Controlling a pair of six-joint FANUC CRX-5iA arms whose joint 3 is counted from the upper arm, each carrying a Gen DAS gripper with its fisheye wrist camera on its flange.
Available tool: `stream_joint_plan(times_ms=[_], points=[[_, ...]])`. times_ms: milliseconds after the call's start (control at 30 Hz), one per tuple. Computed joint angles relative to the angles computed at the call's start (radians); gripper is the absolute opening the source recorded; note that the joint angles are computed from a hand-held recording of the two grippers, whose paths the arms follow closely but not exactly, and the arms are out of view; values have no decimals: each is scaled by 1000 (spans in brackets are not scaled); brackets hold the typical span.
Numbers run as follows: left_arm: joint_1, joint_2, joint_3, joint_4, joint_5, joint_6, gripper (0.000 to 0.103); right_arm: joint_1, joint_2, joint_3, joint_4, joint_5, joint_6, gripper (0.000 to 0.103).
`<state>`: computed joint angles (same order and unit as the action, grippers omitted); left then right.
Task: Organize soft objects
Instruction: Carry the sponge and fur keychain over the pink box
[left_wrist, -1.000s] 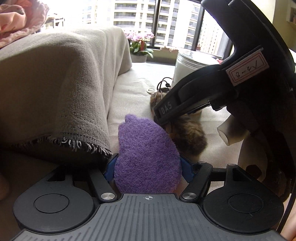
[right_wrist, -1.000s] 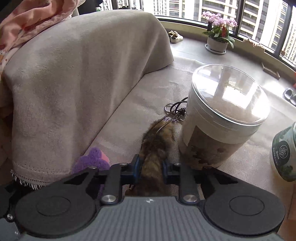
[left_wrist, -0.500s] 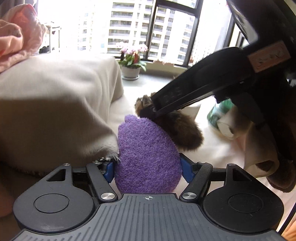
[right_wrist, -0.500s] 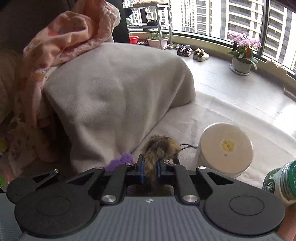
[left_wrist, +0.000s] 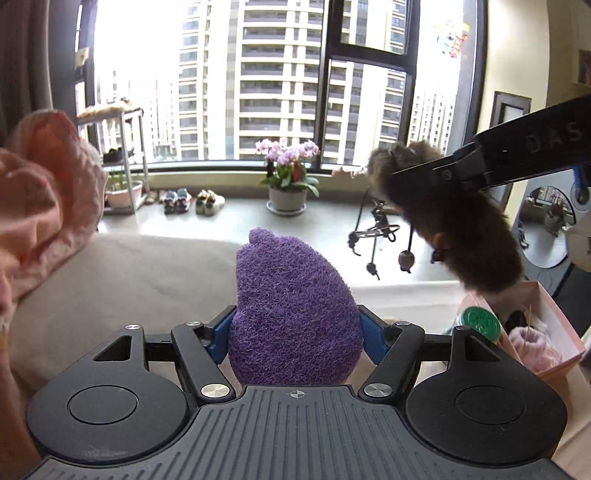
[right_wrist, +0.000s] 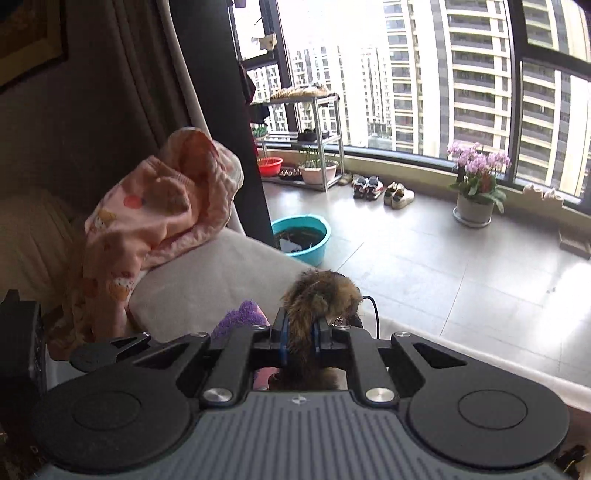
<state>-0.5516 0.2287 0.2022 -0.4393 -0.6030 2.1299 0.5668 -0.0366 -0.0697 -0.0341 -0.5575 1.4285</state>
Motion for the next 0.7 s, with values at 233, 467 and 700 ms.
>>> stream_joint_plan(times_ms=[233,467,700], points=[[-70,100,180,-22,-10,-61,74,-63,-121,-81,125,72,-66,12],[-138,235,334,51,1,-168,74,-181,-232,-178,176,120,-92,12],[-175,378,464,210,2,-301,74,-329,-283,-217,53,124,25,12]])
